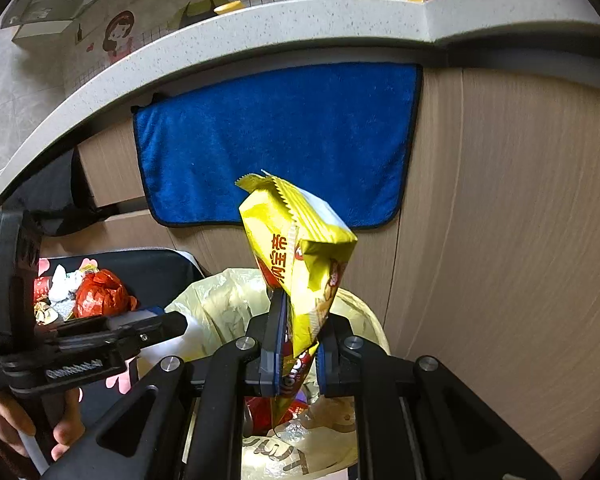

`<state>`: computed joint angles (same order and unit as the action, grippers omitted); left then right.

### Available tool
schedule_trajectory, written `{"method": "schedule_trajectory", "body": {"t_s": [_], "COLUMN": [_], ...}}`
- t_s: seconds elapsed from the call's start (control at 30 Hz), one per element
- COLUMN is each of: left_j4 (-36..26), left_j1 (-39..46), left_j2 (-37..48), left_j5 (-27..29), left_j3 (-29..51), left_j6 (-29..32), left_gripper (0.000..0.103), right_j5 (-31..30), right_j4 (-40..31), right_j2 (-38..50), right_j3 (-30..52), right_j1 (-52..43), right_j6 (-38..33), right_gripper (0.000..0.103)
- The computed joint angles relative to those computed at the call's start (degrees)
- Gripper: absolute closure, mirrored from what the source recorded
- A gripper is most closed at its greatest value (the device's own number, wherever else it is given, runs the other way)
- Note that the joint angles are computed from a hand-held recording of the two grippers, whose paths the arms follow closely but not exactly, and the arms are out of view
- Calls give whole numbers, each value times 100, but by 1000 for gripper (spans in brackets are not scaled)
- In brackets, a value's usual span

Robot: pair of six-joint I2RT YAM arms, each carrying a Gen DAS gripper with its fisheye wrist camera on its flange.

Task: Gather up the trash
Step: 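Release the tissue and yellow snack bag into the bin with both tools, then move both tools back over the trash pile on the table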

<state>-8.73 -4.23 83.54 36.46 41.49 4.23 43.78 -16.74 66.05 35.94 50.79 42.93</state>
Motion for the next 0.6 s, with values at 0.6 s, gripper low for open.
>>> {"method": "schedule_trajectory", "body": {"t_s": [0.6], "left_j4": [-779], "left_j1": [2414], "left_j2": [-482], "left_j5": [431], "left_j3": [94], "left_j6": [1457], "left_gripper": [49], "right_j5": [-427], "right_j4": [569], "right_j2": [1611], "right_j3": [639], "right_j1": [-79], "right_j6": [243], "right_gripper": [69]}}
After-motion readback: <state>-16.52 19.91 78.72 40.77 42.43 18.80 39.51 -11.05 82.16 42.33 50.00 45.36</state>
